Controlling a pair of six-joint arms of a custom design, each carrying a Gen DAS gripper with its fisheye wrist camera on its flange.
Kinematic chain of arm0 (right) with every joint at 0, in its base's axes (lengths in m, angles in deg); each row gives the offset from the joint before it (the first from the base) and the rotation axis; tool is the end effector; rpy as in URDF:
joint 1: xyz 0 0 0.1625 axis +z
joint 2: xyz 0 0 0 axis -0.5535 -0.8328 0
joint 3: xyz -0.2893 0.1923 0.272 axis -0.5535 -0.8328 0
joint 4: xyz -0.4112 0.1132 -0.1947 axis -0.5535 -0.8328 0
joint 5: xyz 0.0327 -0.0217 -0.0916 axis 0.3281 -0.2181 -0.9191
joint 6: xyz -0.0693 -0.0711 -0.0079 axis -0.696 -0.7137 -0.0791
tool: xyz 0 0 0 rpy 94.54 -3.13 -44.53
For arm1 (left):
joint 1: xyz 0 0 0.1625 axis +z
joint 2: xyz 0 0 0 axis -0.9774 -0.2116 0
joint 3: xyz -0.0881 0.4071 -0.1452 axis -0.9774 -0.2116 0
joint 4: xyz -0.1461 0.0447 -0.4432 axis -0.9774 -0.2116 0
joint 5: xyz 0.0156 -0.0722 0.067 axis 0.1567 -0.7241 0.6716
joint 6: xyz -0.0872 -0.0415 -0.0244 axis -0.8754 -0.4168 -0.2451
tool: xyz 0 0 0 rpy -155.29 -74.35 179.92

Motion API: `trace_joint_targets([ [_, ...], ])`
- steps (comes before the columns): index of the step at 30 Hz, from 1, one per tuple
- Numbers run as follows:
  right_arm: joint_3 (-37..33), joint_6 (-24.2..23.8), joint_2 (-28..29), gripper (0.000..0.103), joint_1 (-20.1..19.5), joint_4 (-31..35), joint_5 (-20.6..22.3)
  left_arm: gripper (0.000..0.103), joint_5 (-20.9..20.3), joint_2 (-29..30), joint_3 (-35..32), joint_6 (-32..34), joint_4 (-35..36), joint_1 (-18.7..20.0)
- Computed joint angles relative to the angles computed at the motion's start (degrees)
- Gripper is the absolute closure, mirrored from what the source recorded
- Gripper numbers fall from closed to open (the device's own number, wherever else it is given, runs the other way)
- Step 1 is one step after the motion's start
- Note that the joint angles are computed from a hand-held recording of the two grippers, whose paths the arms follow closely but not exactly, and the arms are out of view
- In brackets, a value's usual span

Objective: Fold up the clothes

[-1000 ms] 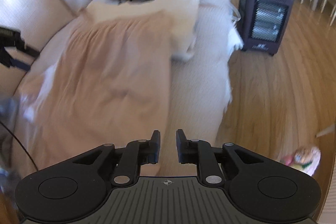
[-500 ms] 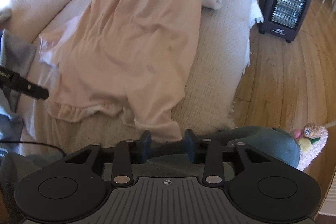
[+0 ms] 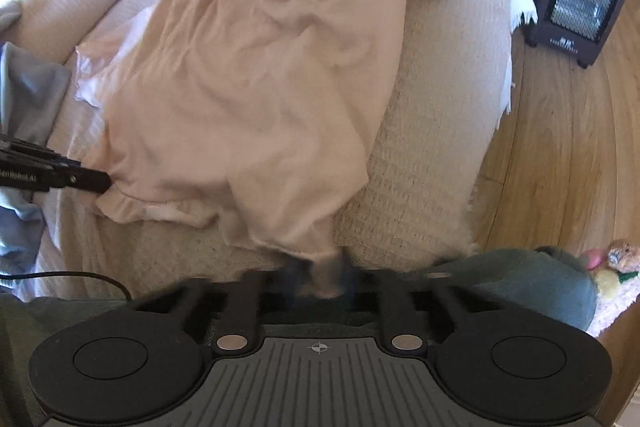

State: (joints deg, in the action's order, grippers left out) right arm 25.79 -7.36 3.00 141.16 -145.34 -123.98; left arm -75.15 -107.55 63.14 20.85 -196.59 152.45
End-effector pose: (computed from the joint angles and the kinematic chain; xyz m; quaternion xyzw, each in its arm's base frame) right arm 0.3102 -0.6647 -0.0359 0.3664 -0.9095 0.0125 0.1958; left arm 0.0510 -0.5296 0.2931 -0.0561 0.9426 -0.2293 0.2362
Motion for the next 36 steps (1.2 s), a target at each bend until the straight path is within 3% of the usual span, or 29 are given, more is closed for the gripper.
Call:
trace_joint_targets([
  [4, 2.22, 2.30, -3.48, 0.099, -0.52, -0.51, 4.33, 0.099, -2.85, -7.06, 1.59, 0.06, -3.35, -1.27],
  [8, 3.59, 5.21, -7.70, 0.100, -0.86, 2.71, 9.28, 0.099, 0.42, -11.52, 0.87, -0.30, -0.33, -3.99],
  [14, 0.59, 8.15, -4.82, 0.099, -0.19, 5.92, 2.95, 0.099, 5.01, -4.80, -3.43, -2.89, 11.28, -2.17],
  [17, -0.72, 5.44, -1.00, 0.093, 0.86, 3.53, -6.42, 0.096, 5.61, -3.11, -2.99, -4.10, 12.61, -1.05],
  [19, -0.50, 3.29, 0.44, 0.092, 1.60, -0.38, -12.55, 0.080, 4.77, -4.22, -2.18, -2.60, 10.77, -1.09],
  [21, 0.11, 1.75, 0.47, 0.089, 1.78, -4.14, -14.66, 0.064, 5.69, -5.28, -1.97, -2.57, 9.39, -1.01],
  [23, 0.59, 1.15, -0.06, 0.088, 2.09, -6.69, -14.93, 0.060, 7.51, -6.36, -2.11, -4.00, 8.21, -0.37],
  [26, 1.64, -0.61, -1.01, 0.085, 2.95, -10.39, -12.80, 0.058, 10.51, -7.44, -2.29, -6.38, 5.49, 1.49],
  [30, 1.87, -2.63, -1.16, 0.081, 4.52, -10.61, -5.49, 0.049, 13.95, -8.89, -1.37, -7.04, -0.62, 3.43],
  [34, -0.29, -7.10, 1.19, 0.077, 6.60, -8.86, 2.24, 0.036, 17.05, -7.15, -2.33, -3.62, -9.45, 4.46],
  [36, -2.47, -9.85, 3.27, 0.077, 7.77, -7.22, 4.82, 0.034, 15.73, -5.32, -3.94, -1.58, -13.06, 5.69],
])
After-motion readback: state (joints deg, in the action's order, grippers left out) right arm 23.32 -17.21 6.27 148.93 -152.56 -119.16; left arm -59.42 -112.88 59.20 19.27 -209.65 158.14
